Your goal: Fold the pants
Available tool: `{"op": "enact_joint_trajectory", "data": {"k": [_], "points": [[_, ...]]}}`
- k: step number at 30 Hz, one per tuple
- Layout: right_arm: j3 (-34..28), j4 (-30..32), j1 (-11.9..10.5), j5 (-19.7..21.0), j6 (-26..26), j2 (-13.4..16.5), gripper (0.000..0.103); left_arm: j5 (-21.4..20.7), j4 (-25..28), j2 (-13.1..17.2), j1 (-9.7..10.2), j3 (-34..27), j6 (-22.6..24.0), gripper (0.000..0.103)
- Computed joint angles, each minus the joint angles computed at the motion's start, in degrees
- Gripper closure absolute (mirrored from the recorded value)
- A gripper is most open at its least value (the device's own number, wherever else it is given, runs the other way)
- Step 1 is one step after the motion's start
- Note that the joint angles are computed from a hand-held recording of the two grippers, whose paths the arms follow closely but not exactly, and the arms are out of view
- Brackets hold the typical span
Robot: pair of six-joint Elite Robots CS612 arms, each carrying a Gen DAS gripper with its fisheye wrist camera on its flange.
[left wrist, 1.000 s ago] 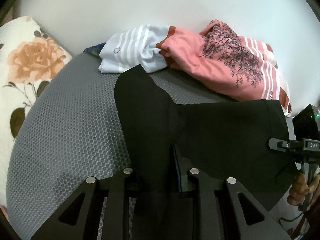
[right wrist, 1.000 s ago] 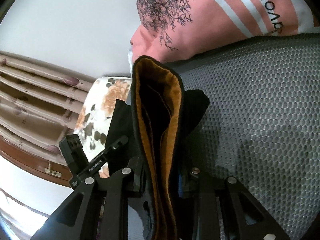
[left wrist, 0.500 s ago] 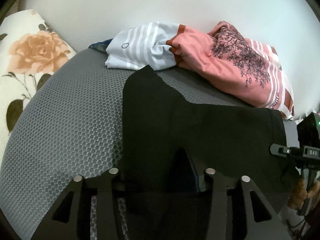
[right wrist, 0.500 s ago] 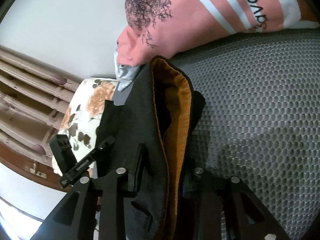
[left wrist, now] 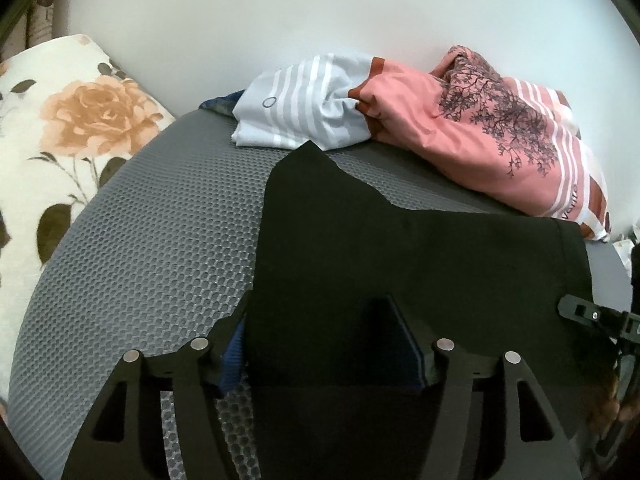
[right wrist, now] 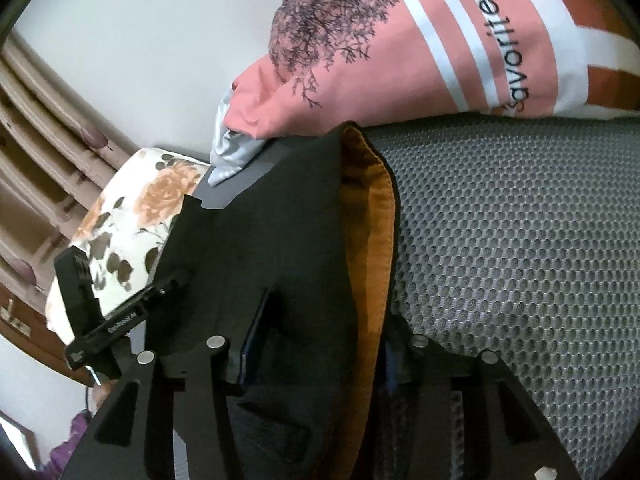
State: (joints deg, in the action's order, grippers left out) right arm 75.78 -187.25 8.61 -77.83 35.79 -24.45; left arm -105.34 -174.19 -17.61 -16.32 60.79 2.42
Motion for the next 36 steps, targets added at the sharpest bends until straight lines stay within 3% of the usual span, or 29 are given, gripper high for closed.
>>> {"op": "enact_joint_trajectory", "data": {"k": [4, 6, 12, 17, 25, 36], "points": [[-0.4, 0.8, 1.3, -5.8, -1.4, -0.2, 0.045, 2.6, -2.2, -0.4, -0.31, 1.1, -0.6, 0.033], [-0.3, 1.2, 2.0, -9.4, -2.0, -0.4, 0.03, 3.6, -2.9, -0.4, -0.48, 1.3, -0.3, 0.032], [0.7, -1.2, 2.9, -16.4, -0.2, -0.7, 0.024, 7.3, -5.3, -0.7, -1.09, 2.3, 0.2, 0.025], [-1.0, 2.2, 4.2, -21.1, -4.5, -0.5, 0.021, 9.6, -8.4, -0.9, -1.47, 3.3, 0.5, 0.013], [-2.8, 7.5, 5.7, -27.8, -9.0, -0.4, 0.016, 11.2, -10.9, -1.0, -1.69, 3.9, 0.3, 0.008], [-3.9, 9.7, 6.5, -31.5, -10.7, -0.1, 0.011, 12.0, -13.0, -1.0, -1.77, 4.4, -0.3, 0.005]]}}
